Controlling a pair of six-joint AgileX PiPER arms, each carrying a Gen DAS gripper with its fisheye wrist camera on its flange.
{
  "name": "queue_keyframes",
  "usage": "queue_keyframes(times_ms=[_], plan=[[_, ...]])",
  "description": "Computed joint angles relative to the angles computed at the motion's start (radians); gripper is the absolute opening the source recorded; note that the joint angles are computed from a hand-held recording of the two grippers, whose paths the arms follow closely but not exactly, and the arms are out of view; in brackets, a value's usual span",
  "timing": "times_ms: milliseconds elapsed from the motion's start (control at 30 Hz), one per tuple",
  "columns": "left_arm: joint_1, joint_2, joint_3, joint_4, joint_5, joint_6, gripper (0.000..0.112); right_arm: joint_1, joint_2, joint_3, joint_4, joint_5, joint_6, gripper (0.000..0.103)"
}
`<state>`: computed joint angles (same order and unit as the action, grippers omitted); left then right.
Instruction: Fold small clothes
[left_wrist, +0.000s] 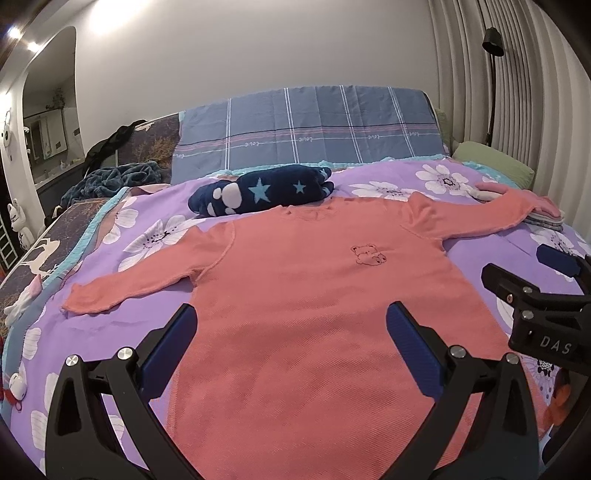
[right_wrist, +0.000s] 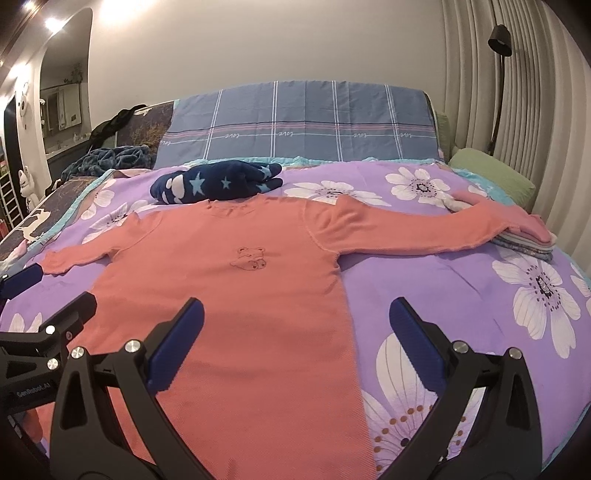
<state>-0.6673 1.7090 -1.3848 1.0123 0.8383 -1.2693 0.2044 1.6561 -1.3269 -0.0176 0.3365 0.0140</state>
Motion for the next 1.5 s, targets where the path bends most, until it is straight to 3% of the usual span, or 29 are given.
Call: queue_keyframes(times_ms=[133,300,833,1233,1500], plan=[[0.007,-0.005,0.008,0.000,-0.006,-0.004,0.102,0.024,0.004,-0.003,-0.105,-0.004,0.096,0.101],[0.023,-0.007,0.017,-0.008,-0.021,-0.002,0.102,0.029,0.019,-0.028,-0.056,0.023,0.055,0.101],[0.077,-0.020,0.056,-0.042,-0.088,0.009,0.102,0.067,0.072,-0.094,-0.127,0.089,0.127,0.101],[0.114,-0.024,0.089,-0.073,-0.173,0.028,0.102,0.085,0.103,-0.121,-0.161,0.111,0.156,0.101],[0.146,-0.054,0.158,-0.004,-0.294,-0.063,0.102,0.094,0.138,-0.155,-0.172,0.139,0.166,0.101]])
